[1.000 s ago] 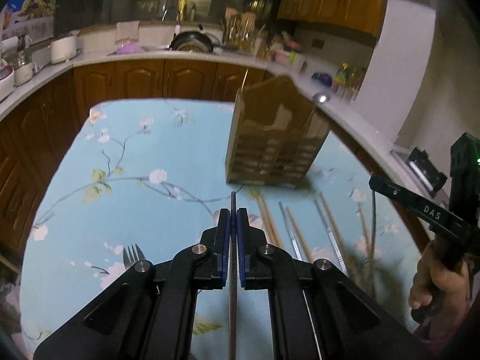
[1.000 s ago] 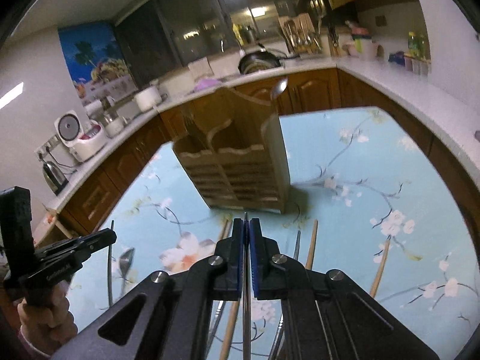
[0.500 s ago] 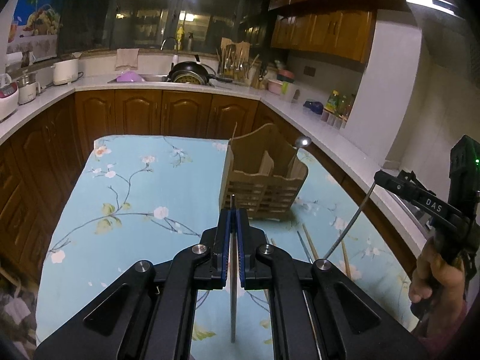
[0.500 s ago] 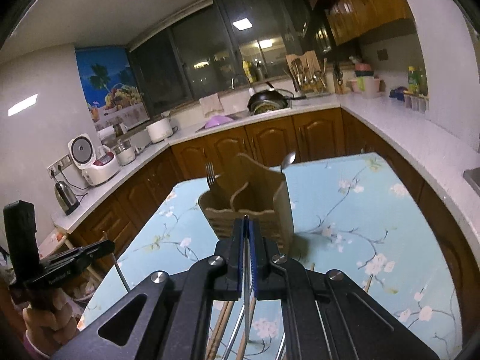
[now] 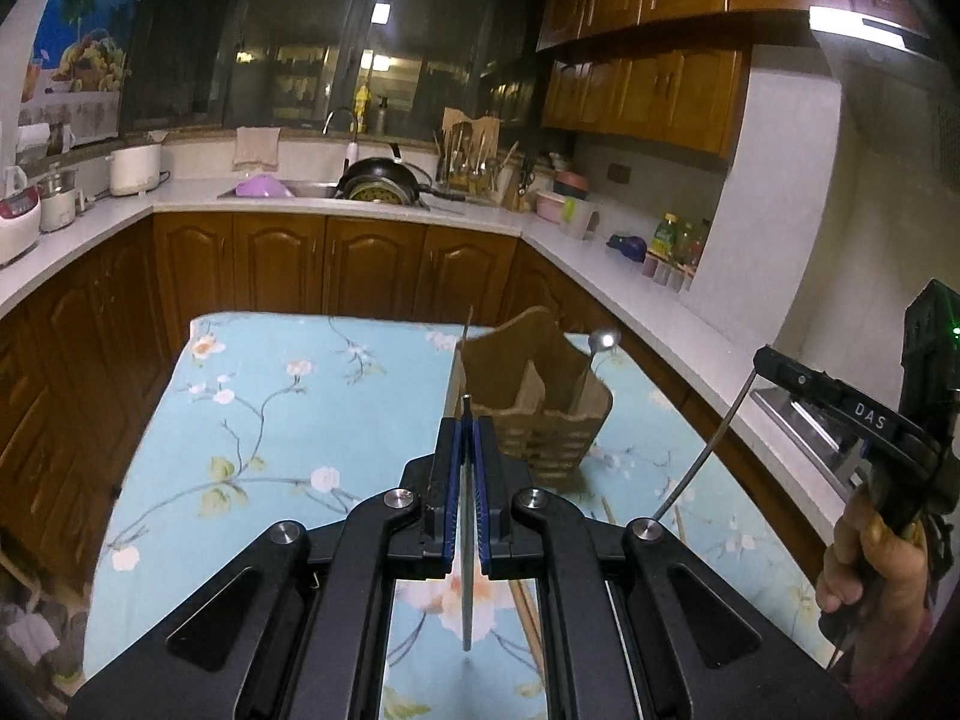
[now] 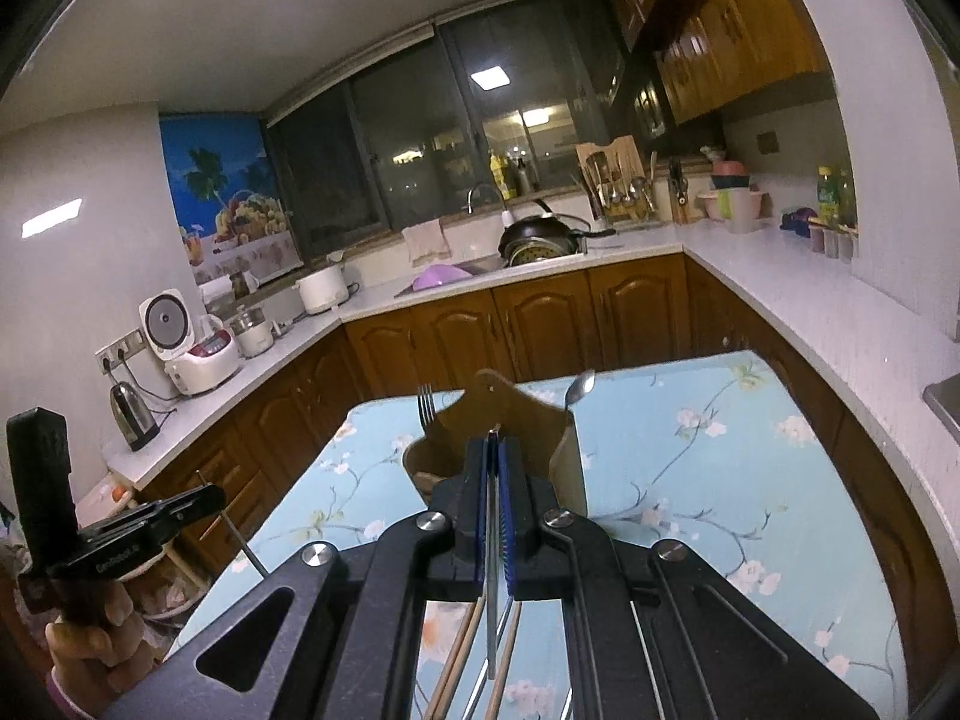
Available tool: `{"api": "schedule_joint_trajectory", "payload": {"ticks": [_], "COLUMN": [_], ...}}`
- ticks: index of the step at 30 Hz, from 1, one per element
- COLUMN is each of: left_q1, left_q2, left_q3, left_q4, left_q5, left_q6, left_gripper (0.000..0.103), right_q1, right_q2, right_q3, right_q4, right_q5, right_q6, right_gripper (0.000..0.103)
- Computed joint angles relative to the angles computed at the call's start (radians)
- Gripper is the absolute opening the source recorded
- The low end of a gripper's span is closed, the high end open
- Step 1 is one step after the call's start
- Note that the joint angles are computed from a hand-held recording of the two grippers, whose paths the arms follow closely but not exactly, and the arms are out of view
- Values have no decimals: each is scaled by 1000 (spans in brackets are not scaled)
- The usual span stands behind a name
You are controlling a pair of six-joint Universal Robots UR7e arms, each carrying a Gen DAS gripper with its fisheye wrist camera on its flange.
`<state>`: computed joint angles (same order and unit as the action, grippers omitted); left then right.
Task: Organize utensils
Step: 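Lift both metal chopsticks and carry them above the wooden holder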
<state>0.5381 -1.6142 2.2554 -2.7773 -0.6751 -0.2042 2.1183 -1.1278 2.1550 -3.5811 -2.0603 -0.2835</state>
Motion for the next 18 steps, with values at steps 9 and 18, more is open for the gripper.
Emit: {"api": "schedule_joint_trajectory", "payload": {"ticks": [9,18], "left_q1": [15,48], "left_q2": [69,188], "left_q3": [-71,-200], "left_q4": [-123,-275], "left_q5": [-8,-36], "left_q6": [123,281], "left_gripper": [4,4], "right_q1": [6,0], "right_q2": [13,34], "right_q3": [-57,-142], "right_q4": [-28,-49], "right_q5": [9,22], "right_q6": [-34,-67], "right_gripper": [4,4]}}
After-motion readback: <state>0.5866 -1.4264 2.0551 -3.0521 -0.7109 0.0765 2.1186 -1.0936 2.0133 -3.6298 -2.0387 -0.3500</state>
